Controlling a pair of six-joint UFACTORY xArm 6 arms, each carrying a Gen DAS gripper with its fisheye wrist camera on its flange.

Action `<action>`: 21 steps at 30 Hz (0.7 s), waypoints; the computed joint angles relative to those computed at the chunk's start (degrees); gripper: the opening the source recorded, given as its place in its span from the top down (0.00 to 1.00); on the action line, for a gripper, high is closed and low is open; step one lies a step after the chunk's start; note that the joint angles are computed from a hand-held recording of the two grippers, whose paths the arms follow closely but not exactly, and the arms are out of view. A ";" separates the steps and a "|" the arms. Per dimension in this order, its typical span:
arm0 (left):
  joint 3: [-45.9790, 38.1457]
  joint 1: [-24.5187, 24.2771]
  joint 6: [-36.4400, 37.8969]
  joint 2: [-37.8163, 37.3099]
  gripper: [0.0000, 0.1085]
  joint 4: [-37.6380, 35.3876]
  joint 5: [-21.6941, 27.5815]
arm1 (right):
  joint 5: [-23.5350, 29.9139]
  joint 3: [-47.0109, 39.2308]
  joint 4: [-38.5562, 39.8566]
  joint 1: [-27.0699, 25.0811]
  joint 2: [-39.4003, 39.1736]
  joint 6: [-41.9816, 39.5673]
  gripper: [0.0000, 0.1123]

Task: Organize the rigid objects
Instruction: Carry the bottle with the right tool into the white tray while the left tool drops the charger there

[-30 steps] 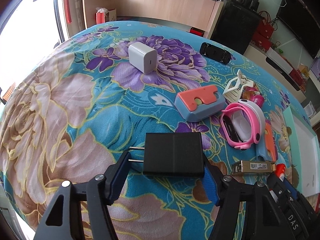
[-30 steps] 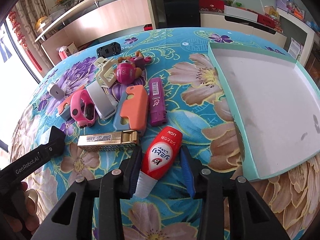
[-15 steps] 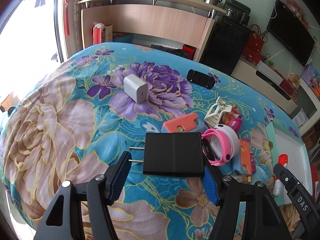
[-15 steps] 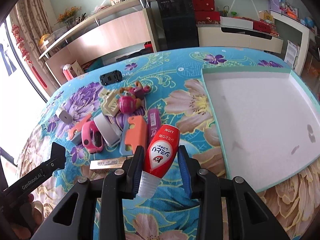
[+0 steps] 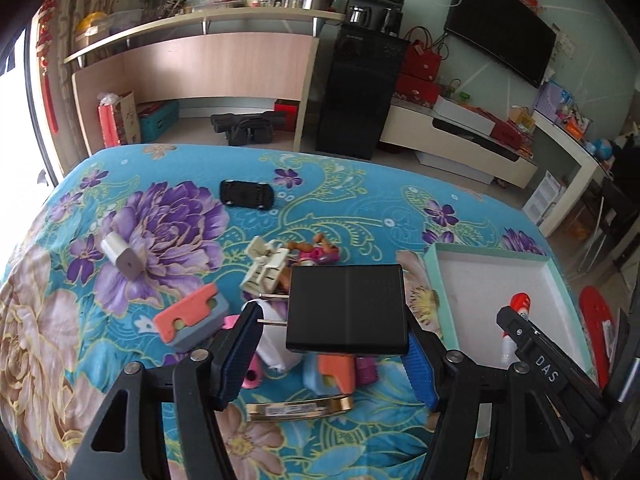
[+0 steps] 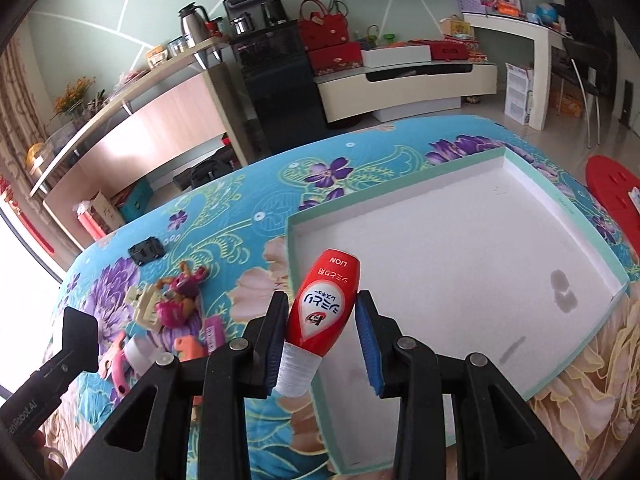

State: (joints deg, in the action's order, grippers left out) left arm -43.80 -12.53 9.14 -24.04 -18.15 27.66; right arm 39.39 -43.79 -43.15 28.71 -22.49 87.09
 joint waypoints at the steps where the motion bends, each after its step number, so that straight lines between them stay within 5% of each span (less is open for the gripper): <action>1: -0.62 -1.37 -0.32 0.73 0.36 0.62 -0.09 | -0.19 0.61 0.07 -0.85 -0.44 0.47 0.68; 12: -5.29 -13.43 -3.20 8.17 0.36 6.26 -2.48 | 6.40 8.15 -0.46 -7.41 -9.40 3.80 0.68; 21: -7.71 -18.51 -7.71 13.20 0.36 11.24 -3.57 | 7.96 12.40 1.75 -10.66 -14.31 4.05 0.68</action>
